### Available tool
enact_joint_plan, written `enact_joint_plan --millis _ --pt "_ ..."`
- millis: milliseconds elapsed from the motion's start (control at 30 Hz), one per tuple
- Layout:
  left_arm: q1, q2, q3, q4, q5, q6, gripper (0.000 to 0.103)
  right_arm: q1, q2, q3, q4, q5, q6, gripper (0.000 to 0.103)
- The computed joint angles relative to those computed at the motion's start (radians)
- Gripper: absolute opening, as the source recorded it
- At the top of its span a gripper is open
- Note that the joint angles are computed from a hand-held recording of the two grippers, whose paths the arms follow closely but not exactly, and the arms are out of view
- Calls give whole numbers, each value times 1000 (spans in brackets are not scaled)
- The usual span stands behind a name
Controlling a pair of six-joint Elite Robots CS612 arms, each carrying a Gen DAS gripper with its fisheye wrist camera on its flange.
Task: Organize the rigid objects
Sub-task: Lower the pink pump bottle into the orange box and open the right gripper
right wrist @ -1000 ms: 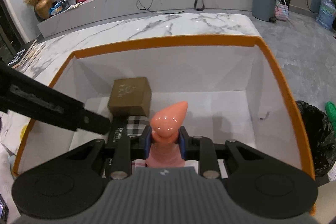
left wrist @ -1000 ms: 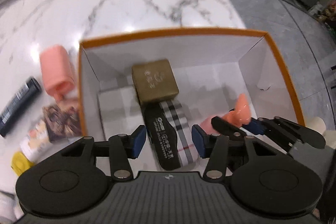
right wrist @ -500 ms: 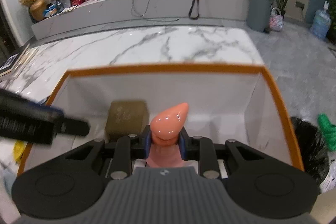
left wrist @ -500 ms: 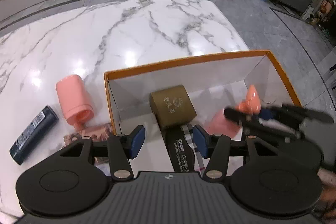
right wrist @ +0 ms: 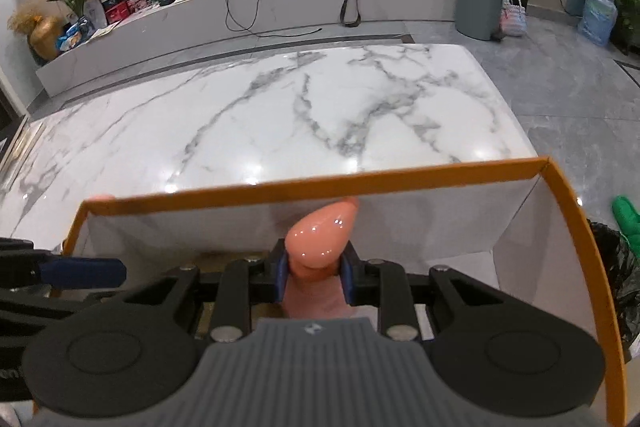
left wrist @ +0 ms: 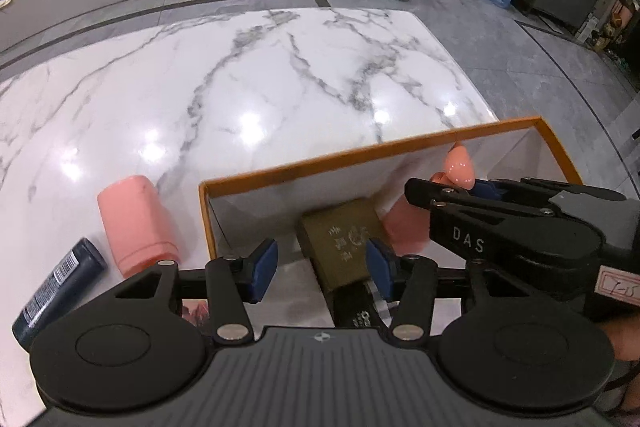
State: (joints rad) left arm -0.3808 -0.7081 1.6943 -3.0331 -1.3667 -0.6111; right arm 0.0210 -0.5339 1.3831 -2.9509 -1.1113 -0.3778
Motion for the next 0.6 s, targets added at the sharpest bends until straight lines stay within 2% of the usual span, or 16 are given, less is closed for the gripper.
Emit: enact_joint_plan --millis 200,300,367,533,600 --pt "2 -2 6 -13 1 17 60 -1 -2 0 26 14 30 30" --pt "3 -7 12 -13 -6 22 60 -3 -8 11 15 19 35 39" --pt "5 -13 19 -19 -18 29 60 -3 -12 18 1 12 30 50" --pt "-1 -39 50 -38 -14 74 61 -6 -32 55 -43 8 -9 63" --pt "-4 -52 67 -53 -18 86 61 -7 -43 72 -50 4 -18 64"
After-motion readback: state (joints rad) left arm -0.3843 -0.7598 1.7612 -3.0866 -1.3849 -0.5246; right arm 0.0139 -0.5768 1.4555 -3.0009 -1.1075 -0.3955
